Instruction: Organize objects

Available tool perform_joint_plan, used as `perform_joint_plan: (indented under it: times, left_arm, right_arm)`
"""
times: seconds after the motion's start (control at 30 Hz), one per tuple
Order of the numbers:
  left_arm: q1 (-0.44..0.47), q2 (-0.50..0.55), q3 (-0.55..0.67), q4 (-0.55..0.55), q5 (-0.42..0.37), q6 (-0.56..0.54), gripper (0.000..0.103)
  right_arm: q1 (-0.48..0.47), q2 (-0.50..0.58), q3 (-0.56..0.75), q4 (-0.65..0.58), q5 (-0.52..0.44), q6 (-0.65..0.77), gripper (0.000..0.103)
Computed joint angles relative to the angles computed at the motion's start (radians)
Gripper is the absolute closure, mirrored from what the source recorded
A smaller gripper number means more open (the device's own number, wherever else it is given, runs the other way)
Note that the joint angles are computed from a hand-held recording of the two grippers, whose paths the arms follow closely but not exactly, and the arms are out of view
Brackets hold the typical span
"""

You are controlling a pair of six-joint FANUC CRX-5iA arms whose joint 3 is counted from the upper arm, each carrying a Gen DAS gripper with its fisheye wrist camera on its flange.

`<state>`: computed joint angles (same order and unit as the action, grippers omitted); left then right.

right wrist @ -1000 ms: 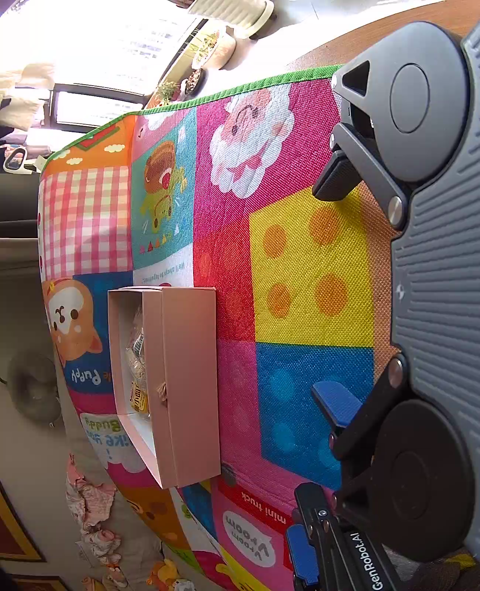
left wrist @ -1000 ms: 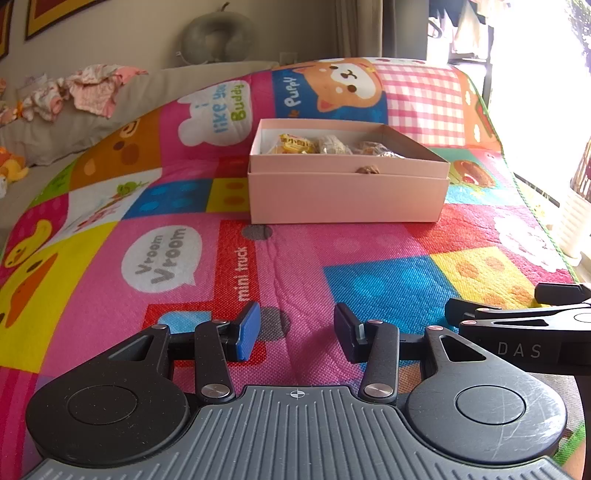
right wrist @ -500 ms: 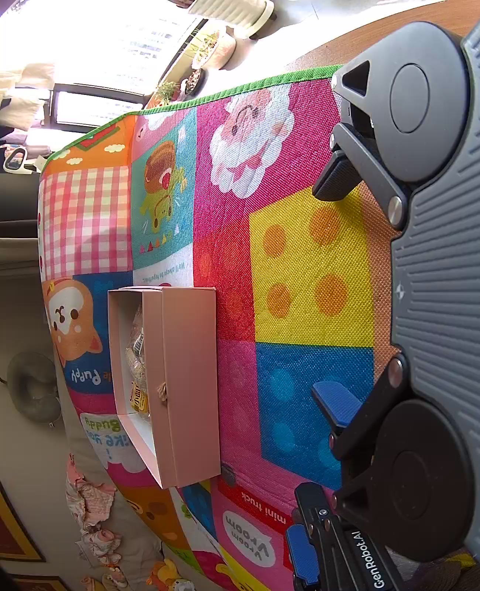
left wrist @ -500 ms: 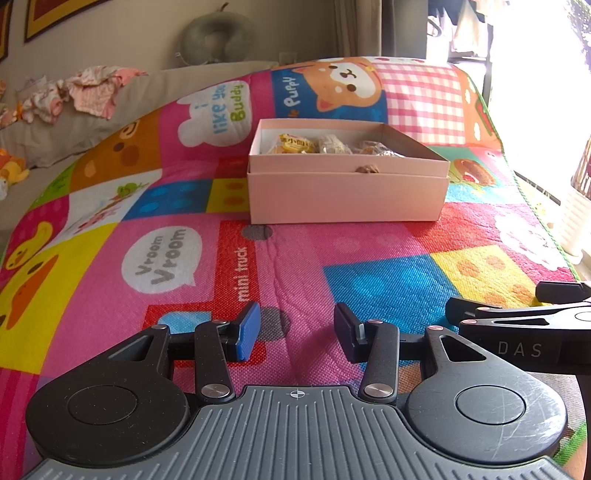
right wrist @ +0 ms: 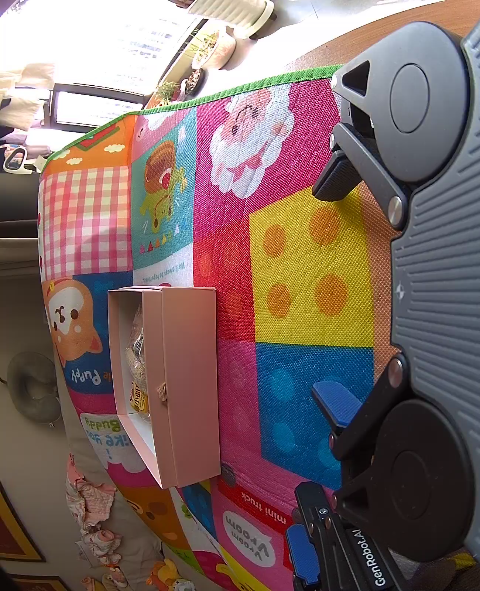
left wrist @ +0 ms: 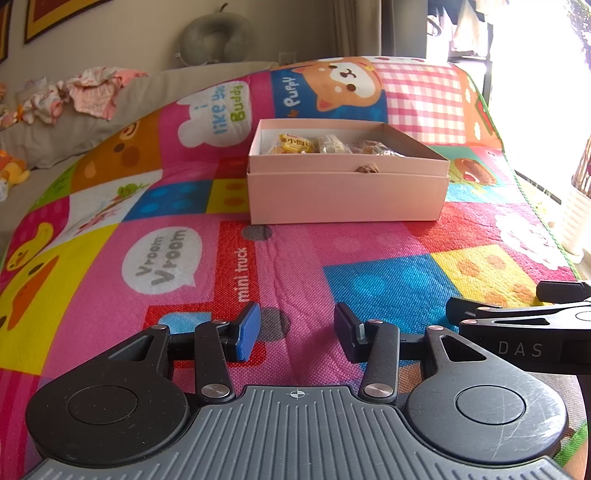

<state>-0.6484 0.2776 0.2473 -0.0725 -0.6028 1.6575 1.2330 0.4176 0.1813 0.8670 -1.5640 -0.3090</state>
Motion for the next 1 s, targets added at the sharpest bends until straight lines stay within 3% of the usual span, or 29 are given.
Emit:
perform_joint_plan:
  times: [1.0]
  left_arm:
    - [0.027,-0.011,-0.047,0.113,0.043,-0.082,0.054]
  right_arm:
    - [0.0,0.001,0.001,0.0,0.0,0.0,0.0]
